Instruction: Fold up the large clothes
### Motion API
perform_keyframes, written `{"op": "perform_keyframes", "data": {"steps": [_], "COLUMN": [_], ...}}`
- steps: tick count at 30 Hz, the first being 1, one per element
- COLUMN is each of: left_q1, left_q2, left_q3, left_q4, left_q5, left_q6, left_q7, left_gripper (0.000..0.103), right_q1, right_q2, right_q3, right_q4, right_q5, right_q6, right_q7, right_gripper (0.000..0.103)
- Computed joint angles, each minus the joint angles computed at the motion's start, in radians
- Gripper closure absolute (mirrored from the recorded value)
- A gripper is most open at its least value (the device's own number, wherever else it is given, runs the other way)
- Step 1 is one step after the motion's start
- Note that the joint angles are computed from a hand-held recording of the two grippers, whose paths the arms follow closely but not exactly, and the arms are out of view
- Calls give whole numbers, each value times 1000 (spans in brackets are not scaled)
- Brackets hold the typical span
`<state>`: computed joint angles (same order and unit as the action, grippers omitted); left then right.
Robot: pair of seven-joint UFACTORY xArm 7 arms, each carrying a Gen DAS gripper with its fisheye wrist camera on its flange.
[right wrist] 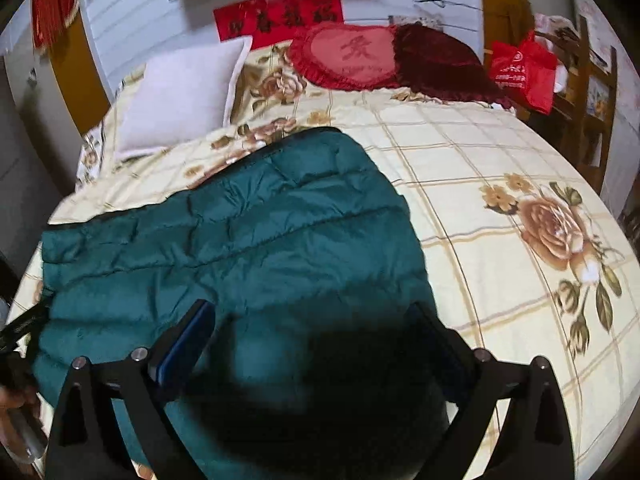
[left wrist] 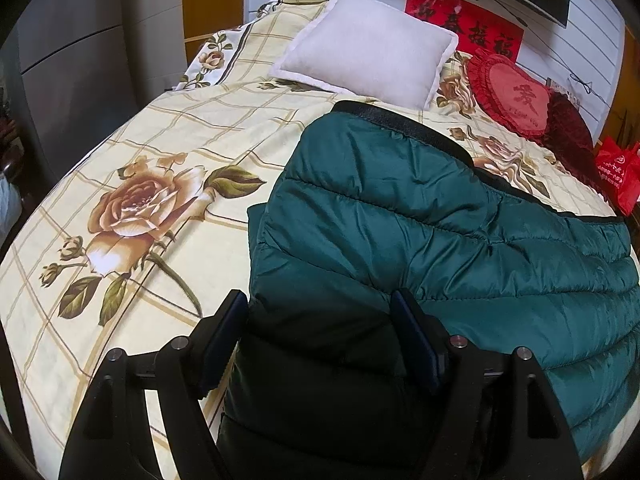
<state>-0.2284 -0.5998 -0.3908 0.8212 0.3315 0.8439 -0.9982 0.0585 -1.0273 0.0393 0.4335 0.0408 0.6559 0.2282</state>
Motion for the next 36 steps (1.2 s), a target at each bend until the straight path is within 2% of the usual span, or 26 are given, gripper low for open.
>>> {"op": "perform_keyframes", "data": {"steps": [1,5,8,15,19,23,32,36], "left_q1": [1,3,0,-12,-32,-56,-58,-58], "left_q2": [-2,-15,-34,-76,-111,-153,-176,-173], "left_q3": [-2,-10,-9,-7,-17,-34,-64,-57], "left_q4": [-3,-13,-16,-9,-9,-11,-2,-8], "left_q5": [2,12,9,-23,-45,-71,-92,-101], "left_q6": [-1,-8,-3,11,38,72,95,87], "left_q7": [-4,-18,-21,-4,22,46,61,69], "left_gripper": [20,20,20,20,20,20,20,20], "right_q1": [1,-7,-3,0,5,34,37,23], "right_q2": [4,33,29,-77,-136,-148,-168,-163], "right_q3": [2,21,14,9,21,7,-8,-10], "right_q4": [-6,-41,-28,-19,-20,12,28,32], "right_q5": [-4,-23,-20,-31,-45,-17,19,20], "right_q6": [22,-8,11,95,107,150,219,225], "right_q7": [-4,-2,5,-26,-43,-53,-50,-49], "right_gripper": [4,0,0,0,0,0,0,0]}}
